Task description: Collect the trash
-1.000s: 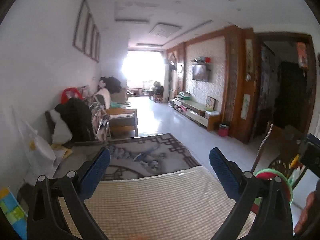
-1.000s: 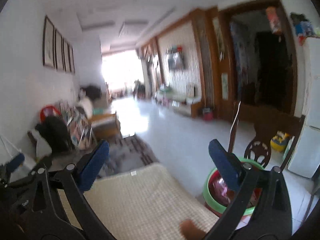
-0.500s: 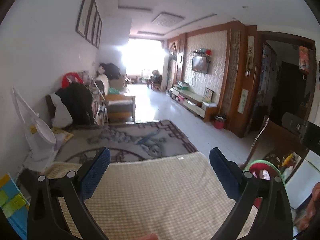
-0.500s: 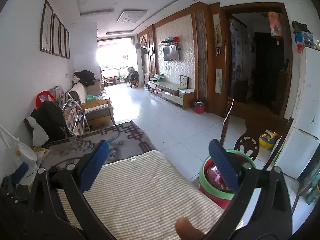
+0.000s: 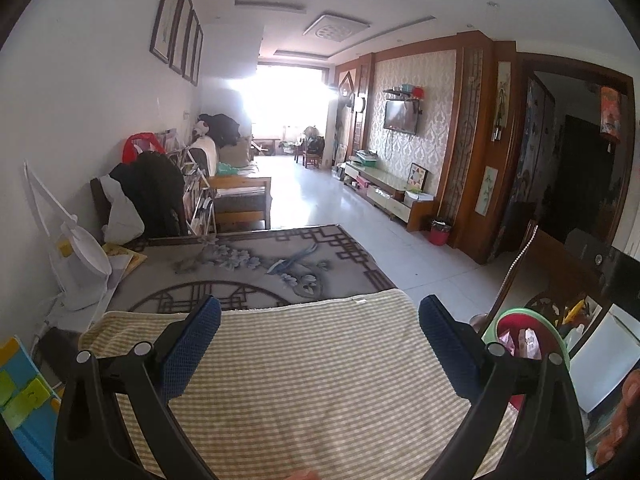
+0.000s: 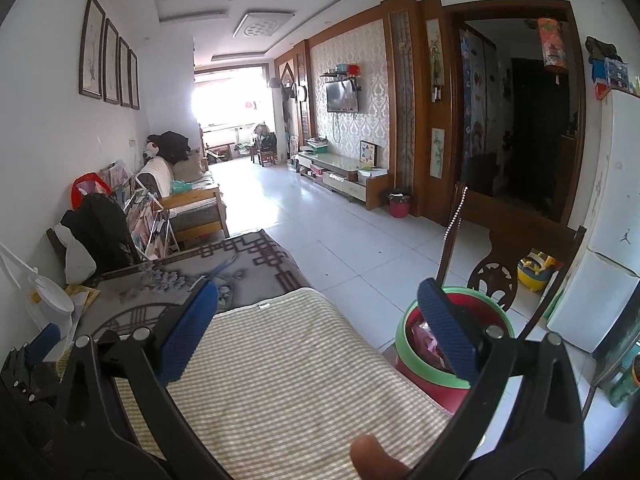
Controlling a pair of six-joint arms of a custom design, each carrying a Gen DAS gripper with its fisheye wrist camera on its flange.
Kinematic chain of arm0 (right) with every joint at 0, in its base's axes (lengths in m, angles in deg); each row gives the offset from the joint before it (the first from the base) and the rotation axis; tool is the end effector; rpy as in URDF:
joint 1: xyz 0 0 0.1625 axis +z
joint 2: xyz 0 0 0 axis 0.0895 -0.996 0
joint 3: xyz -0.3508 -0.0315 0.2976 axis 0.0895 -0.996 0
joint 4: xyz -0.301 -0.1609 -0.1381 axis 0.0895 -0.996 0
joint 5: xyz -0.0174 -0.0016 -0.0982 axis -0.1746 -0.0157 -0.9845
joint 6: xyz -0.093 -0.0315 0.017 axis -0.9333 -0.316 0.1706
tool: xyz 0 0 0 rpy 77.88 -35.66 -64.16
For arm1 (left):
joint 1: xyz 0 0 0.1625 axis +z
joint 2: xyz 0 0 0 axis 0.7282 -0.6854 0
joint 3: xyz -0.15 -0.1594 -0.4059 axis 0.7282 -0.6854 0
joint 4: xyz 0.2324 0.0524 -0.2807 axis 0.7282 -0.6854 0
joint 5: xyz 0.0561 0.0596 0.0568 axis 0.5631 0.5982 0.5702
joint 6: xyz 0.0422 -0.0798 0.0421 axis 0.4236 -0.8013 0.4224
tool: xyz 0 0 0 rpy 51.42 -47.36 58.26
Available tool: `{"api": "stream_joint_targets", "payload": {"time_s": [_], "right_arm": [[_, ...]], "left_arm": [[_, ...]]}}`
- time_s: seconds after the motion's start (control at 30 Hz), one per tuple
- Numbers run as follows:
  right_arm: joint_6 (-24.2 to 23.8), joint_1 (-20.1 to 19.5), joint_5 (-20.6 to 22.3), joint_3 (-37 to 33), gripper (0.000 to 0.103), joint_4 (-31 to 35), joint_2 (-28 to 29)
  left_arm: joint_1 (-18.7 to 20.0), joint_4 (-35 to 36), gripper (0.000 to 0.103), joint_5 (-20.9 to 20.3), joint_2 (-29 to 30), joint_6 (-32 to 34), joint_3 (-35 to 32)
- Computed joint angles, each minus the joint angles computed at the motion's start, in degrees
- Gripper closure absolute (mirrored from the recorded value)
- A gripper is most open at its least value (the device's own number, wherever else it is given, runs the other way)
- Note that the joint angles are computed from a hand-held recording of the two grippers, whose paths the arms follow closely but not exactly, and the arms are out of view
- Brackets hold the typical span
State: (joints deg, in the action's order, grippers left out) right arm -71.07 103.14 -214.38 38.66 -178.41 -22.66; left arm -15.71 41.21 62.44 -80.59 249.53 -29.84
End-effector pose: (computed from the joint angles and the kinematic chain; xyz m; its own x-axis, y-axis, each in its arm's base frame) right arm 0.2302 -0.5072 0.4436 -0.7111 0.3437 0.6133 -0.5004 0.3652 -0.7850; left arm -0.5006 -0.5558 0.1257 -0.7439 0.1597 -0.6489 0.6418 0.4414 -0.6271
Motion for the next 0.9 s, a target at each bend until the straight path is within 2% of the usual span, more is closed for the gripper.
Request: {"api": "stream_joint_targets", "payload": {"time_s": [0.67, 0.83, 0.9], "right_arm": [[0.7, -1.4, 0.4, 1.2, 0.005, 0.8, -1.0], [1.2, -1.9, 0.8, 1.4, 0.005, 1.9, -0.9], [2.4, -2.8, 1.7, 1.5, 0.005, 3.6, -0.9]], "left_arm": [[0.1, 4.2, 0.008, 1.1, 2.8, -0.9, -4.7], [0.3, 3.4, 0.008, 2.4, 2.0, -0.1, -2.9], [0.3, 3.8, 0.008, 1.1, 2.4, -0.4, -3.3]]}}
